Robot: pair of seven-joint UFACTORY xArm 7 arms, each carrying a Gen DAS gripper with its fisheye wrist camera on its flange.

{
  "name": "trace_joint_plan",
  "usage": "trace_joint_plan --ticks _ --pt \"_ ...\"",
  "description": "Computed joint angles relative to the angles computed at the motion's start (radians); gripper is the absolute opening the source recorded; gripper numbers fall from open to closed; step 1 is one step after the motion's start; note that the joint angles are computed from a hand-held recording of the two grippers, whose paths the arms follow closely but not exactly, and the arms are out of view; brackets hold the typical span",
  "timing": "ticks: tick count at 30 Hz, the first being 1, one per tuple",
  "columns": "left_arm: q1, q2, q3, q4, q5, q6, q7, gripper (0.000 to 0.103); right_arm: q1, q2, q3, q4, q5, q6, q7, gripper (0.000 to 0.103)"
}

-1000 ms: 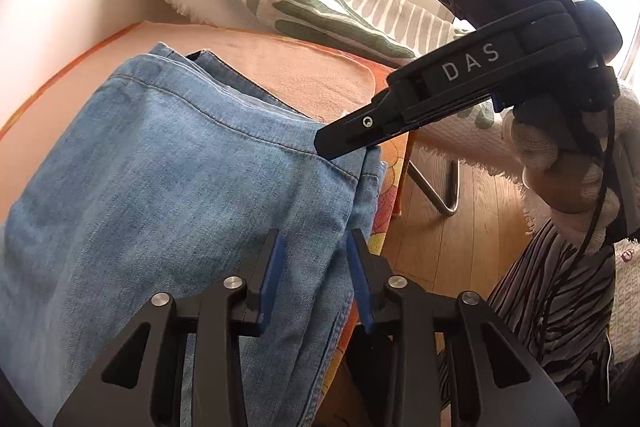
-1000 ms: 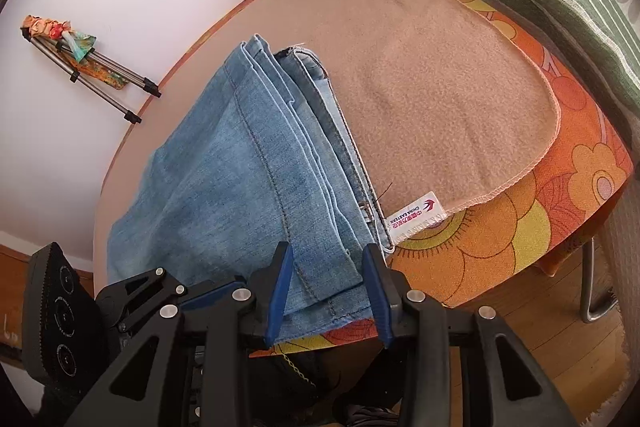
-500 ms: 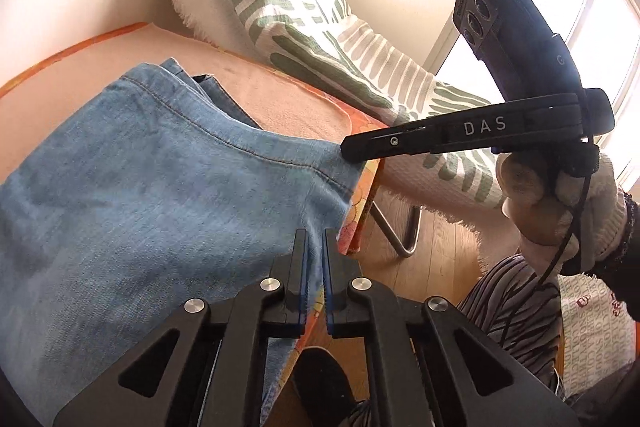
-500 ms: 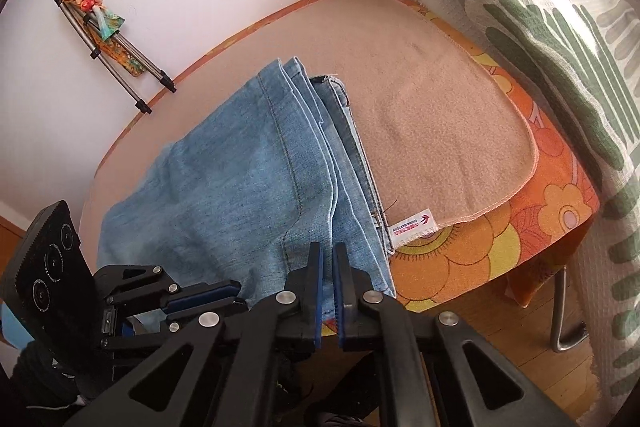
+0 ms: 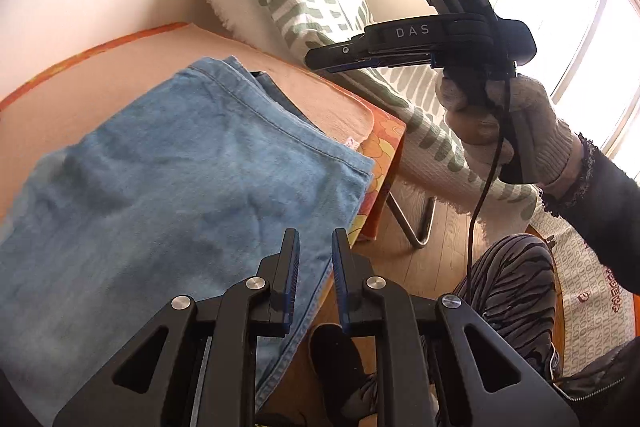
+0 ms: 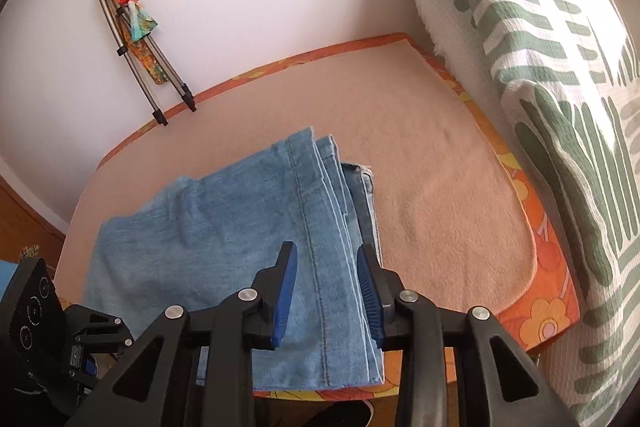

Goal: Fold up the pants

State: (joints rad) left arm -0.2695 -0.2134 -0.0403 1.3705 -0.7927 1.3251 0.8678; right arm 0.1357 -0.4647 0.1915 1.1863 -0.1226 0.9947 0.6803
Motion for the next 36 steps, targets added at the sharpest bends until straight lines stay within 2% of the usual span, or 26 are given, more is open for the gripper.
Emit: trace_joint_plan --ticks 2,6,10,13,14,15,17,19,21,22,23,24,27,29,30,33,34,35,36 --pt "0.031 -0.015 0.027 -0.010 0.018 -0.018 -0.003 0.023 0.006 0.095 -0.015 0.073 -0.007 -0.035 -0.066 0.041" --pt "0.092 -0.003 0.068 -0.005 0.074 -0.039 -0.027 0.024 -0.006 0.272 -0.033 0.211 -0.065 -0.055 -0.120 0.047" --pt "0.150 0.030 0.088 0.005 0.139 -0.053 -0.066 0.024 0.001 0.387 -0.097 0.280 0.057 -0.071 -0.202 0.050" --pt "0.185 0.054 0.090 0.004 0.180 -0.050 -0.109 0.024 0.000 0.427 -0.114 0.287 0.112 -0.101 -0.232 0.050" --pt "0.193 0.055 0.087 -0.003 0.192 -0.059 -0.114 0.024 0.001 0.433 -0.117 0.283 0.133 -0.115 -0.242 0.039" --pt "0.200 0.048 0.088 -0.013 0.200 -0.061 -0.114 0.024 0.002 0.436 -0.117 0.280 0.145 -0.126 -0.245 0.032" --pt "0.206 0.052 0.084 -0.022 0.211 -0.072 -0.119 0.024 0.008 0.430 -0.111 0.266 0.112 -0.145 -0.217 0.013" --pt "0.211 0.054 0.084 -0.031 0.207 -0.083 -0.116 0.024 0.028 0.405 -0.122 0.243 0.115 -0.169 -0.216 0.000" --pt "0.217 0.054 0.087 -0.036 0.198 -0.091 -0.120 0.024 -0.022 0.377 -0.055 0.239 -0.014 -0.162 -0.160 0.000" --pt "0.219 0.055 0.089 -0.036 0.192 -0.093 -0.121 0.025 -0.026 0.375 -0.052 0.250 -0.055 -0.137 -0.136 0.000" --pt "0.222 0.055 0.090 -0.036 0.189 -0.095 -0.121 0.028 0.008 0.379 -0.091 0.256 -0.053 -0.128 -0.121 0.000" --pt "0.224 0.056 0.093 -0.035 0.181 -0.096 -0.116 0.032 0.007 0.380 -0.099 0.254 -0.021 -0.129 -0.131 0.000" --pt "0.229 0.052 0.092 -0.040 0.183 -0.110 -0.108 0.034 0.008 0.394 -0.099 0.265 -0.025 -0.141 -0.140 0.010" --pt "0.230 0.053 0.093 -0.040 0.184 -0.111 -0.108 0.034 0.009 0.403 -0.107 0.265 0.027 -0.163 -0.166 0.047" --pt "0.231 0.053 0.092 -0.039 0.185 -0.113 -0.110 0.034 0.009 0.411 -0.106 0.270 0.017 -0.164 -0.160 0.050" --pt "0.235 0.056 0.096 -0.034 0.182 -0.114 -0.115 0.034 0.015 0.462 -0.102 0.327 -0.020 -0.091 -0.167 0.049" --pt "0.238 0.056 0.098 -0.033 0.179 -0.114 -0.117 0.034 0.017 0.477 -0.104 0.342 -0.023 -0.065 -0.172 0.046" --pt "0.240 0.054 0.100 -0.034 0.178 -0.116 -0.120 0.034 0.020 0.486 -0.105 0.349 -0.027 -0.050 -0.175 0.028" --pt "0.243 0.054 0.101 -0.031 0.179 -0.115 -0.123 0.034 0.024 0.485 -0.106 0.345 -0.031 -0.043 -0.176 0.020"
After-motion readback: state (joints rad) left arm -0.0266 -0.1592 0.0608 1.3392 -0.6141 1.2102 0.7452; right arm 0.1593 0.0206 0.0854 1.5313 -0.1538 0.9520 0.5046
